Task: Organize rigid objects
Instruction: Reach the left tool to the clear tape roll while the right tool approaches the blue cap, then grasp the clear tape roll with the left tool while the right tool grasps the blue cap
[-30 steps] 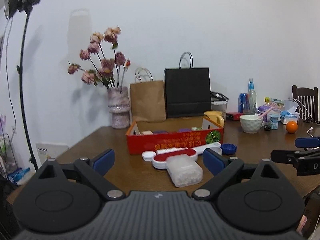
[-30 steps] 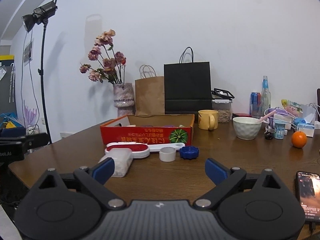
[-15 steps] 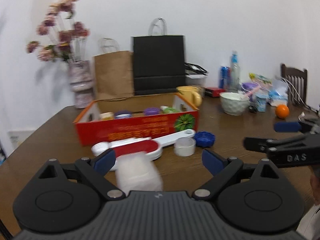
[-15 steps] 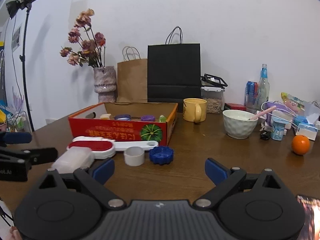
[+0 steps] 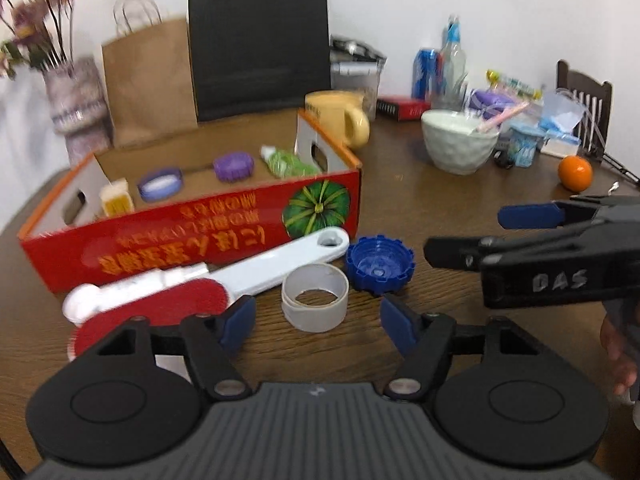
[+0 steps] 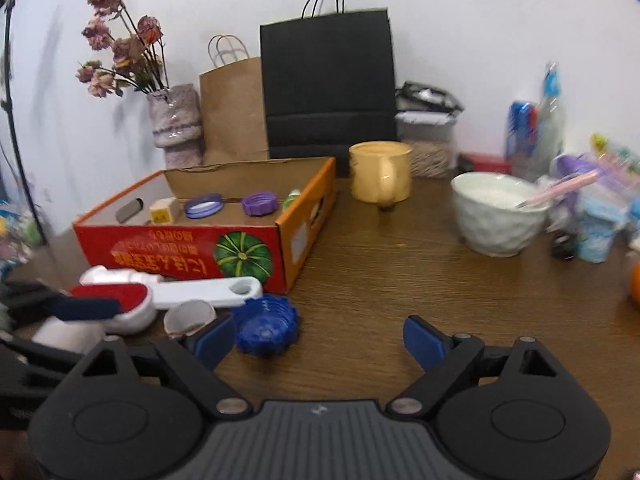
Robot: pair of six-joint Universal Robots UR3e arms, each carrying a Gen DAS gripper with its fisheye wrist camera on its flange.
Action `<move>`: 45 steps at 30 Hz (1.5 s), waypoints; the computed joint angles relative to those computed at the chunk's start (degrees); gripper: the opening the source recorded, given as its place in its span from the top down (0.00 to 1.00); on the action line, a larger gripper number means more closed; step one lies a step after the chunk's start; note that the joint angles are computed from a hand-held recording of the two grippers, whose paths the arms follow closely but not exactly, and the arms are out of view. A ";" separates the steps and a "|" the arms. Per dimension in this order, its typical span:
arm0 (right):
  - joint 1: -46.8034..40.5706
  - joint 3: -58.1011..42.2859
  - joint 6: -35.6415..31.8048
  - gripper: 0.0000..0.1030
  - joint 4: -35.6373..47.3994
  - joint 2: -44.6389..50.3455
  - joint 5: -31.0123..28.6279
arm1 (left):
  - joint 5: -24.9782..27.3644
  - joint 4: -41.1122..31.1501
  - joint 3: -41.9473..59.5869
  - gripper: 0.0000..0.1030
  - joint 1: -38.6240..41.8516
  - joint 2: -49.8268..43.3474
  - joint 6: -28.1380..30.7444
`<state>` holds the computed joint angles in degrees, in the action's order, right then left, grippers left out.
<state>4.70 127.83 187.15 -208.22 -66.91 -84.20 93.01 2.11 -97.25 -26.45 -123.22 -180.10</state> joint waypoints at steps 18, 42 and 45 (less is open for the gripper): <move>2.97 -14.25 -0.48 0.17 9.04 9.76 1.75 | 1.93 14.44 -15.35 0.58 1.02 5.07 -2.24; 28.13 9.96 4.68 0.48 -19.82 0.65 -28.69 | 18.29 33.69 -53.64 0.58 1.92 35.32 -6.95; 32.70 12.14 6.49 0.48 -22.57 0.83 -32.71 | 18.43 34.55 -56.27 0.58 0.91 37.35 -7.10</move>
<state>37.40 139.97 193.64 -230.79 -66.08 -116.92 111.44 36.66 -153.51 -25.55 -85.87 -187.20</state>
